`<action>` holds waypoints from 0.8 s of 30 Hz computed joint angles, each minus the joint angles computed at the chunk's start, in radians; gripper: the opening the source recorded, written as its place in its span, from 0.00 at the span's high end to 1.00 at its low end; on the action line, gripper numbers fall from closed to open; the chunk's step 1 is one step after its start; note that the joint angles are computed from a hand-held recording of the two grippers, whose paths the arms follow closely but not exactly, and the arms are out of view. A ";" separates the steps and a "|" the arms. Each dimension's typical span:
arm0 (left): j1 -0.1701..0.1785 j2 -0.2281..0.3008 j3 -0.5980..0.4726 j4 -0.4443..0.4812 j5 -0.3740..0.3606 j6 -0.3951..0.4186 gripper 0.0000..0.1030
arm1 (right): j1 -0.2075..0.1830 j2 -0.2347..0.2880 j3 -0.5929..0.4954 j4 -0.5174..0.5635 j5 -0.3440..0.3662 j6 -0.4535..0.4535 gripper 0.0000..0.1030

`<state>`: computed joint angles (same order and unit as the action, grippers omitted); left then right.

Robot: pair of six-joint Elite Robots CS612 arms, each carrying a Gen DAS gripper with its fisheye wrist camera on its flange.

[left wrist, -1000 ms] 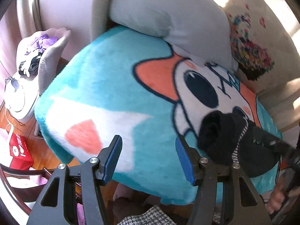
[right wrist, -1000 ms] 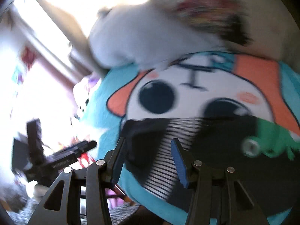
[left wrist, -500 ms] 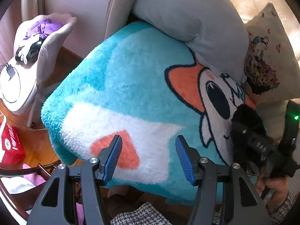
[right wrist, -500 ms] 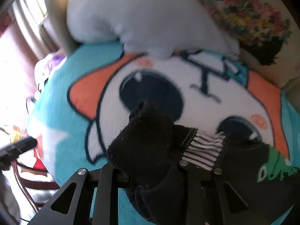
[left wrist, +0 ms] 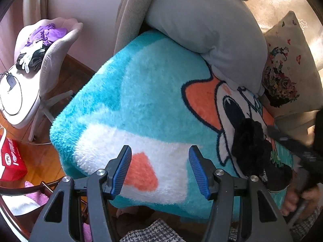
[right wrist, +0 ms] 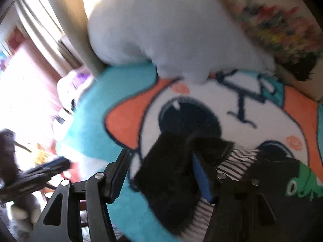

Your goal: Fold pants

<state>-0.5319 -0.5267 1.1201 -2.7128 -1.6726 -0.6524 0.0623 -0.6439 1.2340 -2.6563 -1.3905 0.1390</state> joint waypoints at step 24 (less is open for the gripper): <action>0.011 -0.006 0.014 0.016 -0.071 0.017 0.44 | 0.000 -0.074 0.152 -0.059 -0.156 0.169 0.74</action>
<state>-0.5208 -0.5329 1.1344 -2.6968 -1.7435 -0.6351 0.0625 -0.7179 1.3858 -2.7149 -1.5462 0.3081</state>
